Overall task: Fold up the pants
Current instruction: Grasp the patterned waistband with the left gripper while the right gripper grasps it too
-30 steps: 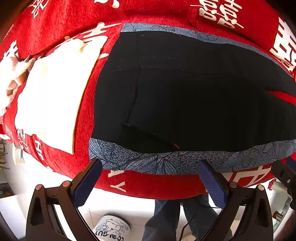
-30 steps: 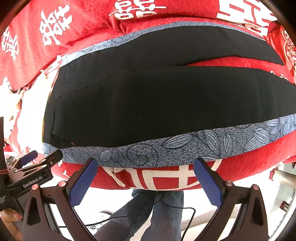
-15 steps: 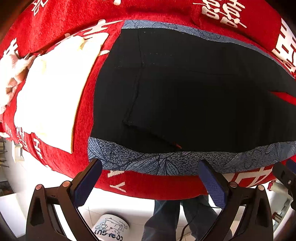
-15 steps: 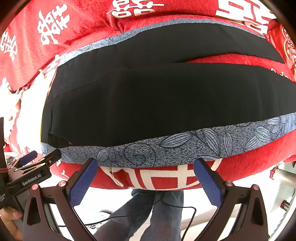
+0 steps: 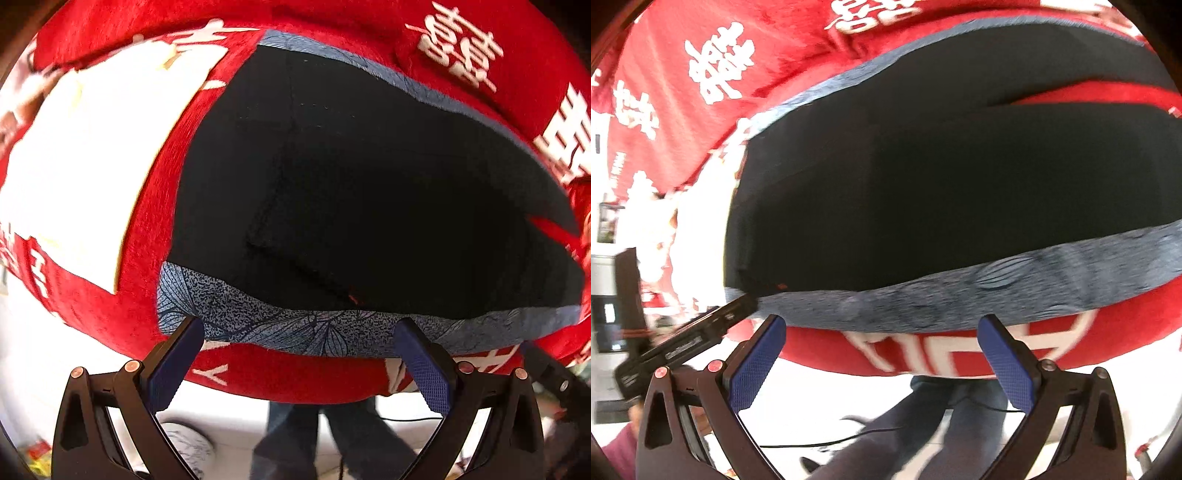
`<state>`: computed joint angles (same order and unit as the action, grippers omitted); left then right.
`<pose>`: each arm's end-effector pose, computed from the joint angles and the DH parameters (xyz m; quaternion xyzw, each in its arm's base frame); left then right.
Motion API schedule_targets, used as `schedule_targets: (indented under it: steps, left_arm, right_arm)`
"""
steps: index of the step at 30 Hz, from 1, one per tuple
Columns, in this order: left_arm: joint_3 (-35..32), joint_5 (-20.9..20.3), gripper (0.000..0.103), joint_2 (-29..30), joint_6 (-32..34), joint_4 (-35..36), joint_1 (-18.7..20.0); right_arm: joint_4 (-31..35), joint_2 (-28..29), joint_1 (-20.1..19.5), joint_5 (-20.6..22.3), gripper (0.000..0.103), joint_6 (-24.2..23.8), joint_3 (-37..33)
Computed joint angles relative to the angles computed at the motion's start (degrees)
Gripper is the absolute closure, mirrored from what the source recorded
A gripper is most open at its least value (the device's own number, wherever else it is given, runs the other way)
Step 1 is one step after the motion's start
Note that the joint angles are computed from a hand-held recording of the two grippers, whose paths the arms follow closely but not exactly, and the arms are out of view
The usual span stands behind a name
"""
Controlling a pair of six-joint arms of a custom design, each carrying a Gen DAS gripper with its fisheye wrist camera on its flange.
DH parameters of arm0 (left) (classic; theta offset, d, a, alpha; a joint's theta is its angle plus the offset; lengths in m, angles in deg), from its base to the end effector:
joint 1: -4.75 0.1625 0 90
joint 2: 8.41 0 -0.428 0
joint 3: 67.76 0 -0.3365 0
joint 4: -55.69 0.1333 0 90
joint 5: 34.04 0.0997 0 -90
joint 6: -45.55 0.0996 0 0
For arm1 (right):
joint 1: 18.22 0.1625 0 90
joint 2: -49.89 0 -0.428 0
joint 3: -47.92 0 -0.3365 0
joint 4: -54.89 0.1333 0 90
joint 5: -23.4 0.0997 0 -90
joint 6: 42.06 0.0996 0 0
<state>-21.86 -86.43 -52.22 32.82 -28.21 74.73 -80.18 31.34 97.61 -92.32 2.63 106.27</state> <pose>-0.0684 -0.7548 0.3542 0.0830 0.9408 -0.0258 0.3275 0.4174 -0.6555 0.0031 -0.1697 -0.9590 0.1649 0.1557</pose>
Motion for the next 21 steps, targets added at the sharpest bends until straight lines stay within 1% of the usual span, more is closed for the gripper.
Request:
schedule_targets:
  steps: [2,4,5,6,7,8,9,11,13,15,16,17,18,19,20,21]
  left_arm:
    - [0.1,-2.2,0.000,-0.5,0.8,-1.4,0.8]
    - [-0.1,-4.3,0.000,-0.7,1.1,-2.0,1.7]
    - [0.7,-5.0,0.000,-1.2,1.9,-3.7,2.1]
    - [0.5,-6.5,0.000,-1.3,1.8,-3.9,2.7]
    - [0.8,-7.9,0.002,-1.6,2.0,-4.9,3.2]
    - [1.1,-9.1,0.008,-1.9,2.2,-5.6,3.7]
    - [0.3,-10.3,0.008,-1.6,1.2,-4.0,4.1]
    - [1.4,-11.6,0.008,-2.3,1.1,-4.4,4.5]
    - [2.6,-13.0,0.008,-2.9,1.9,-5.3,5.1]
    - [3.3,-14.5,0.008,-3.4,2.5,-6.0,5.6]
    - [3.2,-15.5,0.008,-3.5,2.3,-5.8,5.9]
    - [3.4,-16.3,0.008,-3.5,2.2,-6.0,6.2]
    - [3.8,-17.2,0.008,-3.8,2.0,-6.2,6.6]
    - [3.7,-18.2,0.008,-3.9,1.6,-5.9,7.0]
    - [3.6,-19.6,0.008,-3.9,0.7,-5.7,7.5]
    - [3.0,-20.8,0.008,-3.7,-0.4,-5.2,7.8]
  right_arm:
    - [-5.5,0.3,-0.7,4.1,0.000,-1.7,1.9]
    - [-10.0,1.0,-1.5,8.0,0.003,-2.2,3.4]
    - [-12.1,1.4,-1.9,9.9,0.007,-1.9,4.2]
    - [-14.5,2.0,-2.4,12.3,0.014,-1.3,4.9]
    - [-17.0,2.7,-3.0,14.7,0.019,-0.6,5.6]
    - [-18.8,3.3,-3.6,16.5,0.024,0.1,6.1]
    - [-20.6,4.1,-4.2,18.2,0.025,0.8,6.6]
    - [-24.1,5.7,-5.0,19.5,0.025,2.0,7.2]
    - [-27.7,6.7,-5.5,19.8,0.025,2.2,7.9]
    - [-32.4,7.6,-6.1,20.4,0.025,3.5,8.8]
    - [-36.0,8.1,-6.6,21.2,0.026,5.0,9.5]
    - [-39.3,8.6,-6.9,21.9,0.034,6.8,10.1]
    - [-42.9,9.2,-7.4,23.0,0.050,9.1,10.6]
    - [-44.7,9.5,-7.7,23.7,0.063,10.1,10.9]
    - [-46.7,9.8,-8.0,25.0,0.087,10.5,10.9]
    - [-47.4,9.8,-8.0,25.9,0.088,10.2,10.7]
